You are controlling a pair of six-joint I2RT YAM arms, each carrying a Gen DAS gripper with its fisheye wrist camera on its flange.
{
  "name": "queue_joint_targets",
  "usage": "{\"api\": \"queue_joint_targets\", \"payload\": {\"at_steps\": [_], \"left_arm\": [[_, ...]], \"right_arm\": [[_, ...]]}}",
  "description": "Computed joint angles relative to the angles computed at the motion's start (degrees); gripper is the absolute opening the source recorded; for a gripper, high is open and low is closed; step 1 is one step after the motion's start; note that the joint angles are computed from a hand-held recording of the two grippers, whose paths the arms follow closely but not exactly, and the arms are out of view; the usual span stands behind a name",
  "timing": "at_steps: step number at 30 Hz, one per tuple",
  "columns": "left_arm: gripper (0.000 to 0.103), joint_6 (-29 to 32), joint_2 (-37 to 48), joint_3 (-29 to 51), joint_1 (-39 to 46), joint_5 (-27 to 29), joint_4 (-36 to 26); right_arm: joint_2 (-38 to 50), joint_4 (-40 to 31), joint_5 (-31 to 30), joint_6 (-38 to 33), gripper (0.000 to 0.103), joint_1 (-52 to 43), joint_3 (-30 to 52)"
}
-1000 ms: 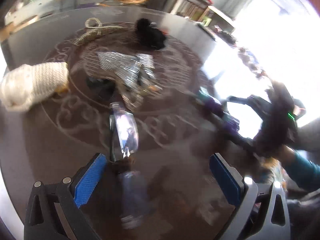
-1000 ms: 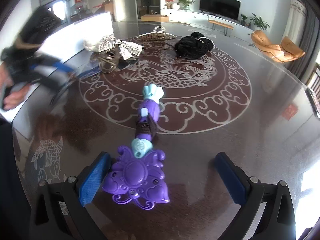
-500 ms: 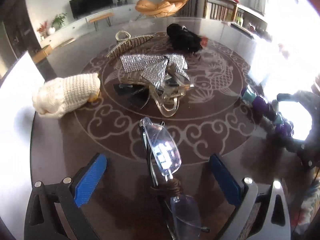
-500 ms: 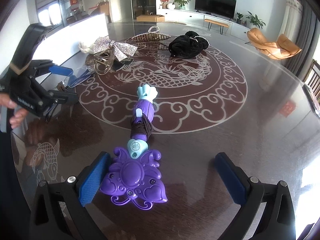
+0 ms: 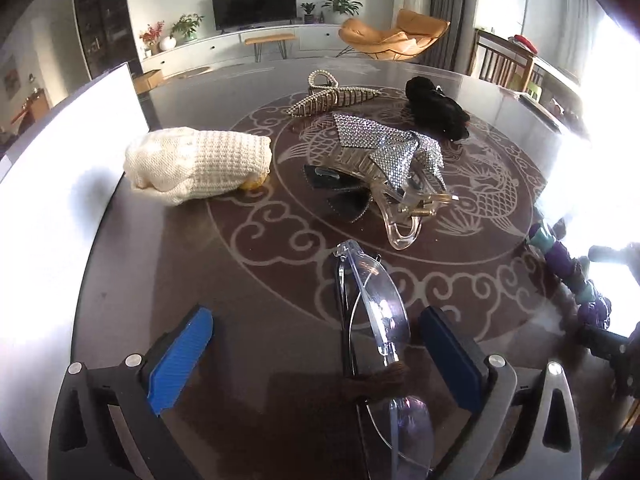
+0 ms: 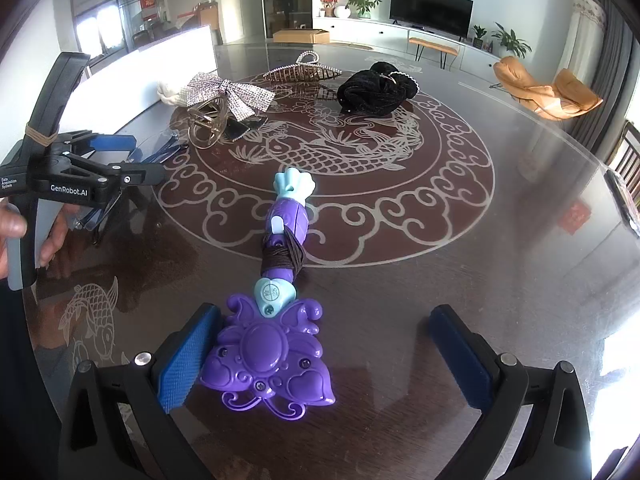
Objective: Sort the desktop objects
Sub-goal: 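Align the open left tool around the clear glasses on the table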
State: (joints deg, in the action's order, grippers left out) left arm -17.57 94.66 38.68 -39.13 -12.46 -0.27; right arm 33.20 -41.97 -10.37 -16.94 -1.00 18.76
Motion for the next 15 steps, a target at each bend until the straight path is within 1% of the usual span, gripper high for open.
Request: {"api": "queue_joint_targets", "payload": {"at_steps": [15], "left_arm": [[0.103, 0.17, 0.29, -0.22, 0.26, 0.23, 0.58]], "right_arm": [[0.02, -0.01, -0.09, -0.08, 0.103, -0.12, 0.01]]}}
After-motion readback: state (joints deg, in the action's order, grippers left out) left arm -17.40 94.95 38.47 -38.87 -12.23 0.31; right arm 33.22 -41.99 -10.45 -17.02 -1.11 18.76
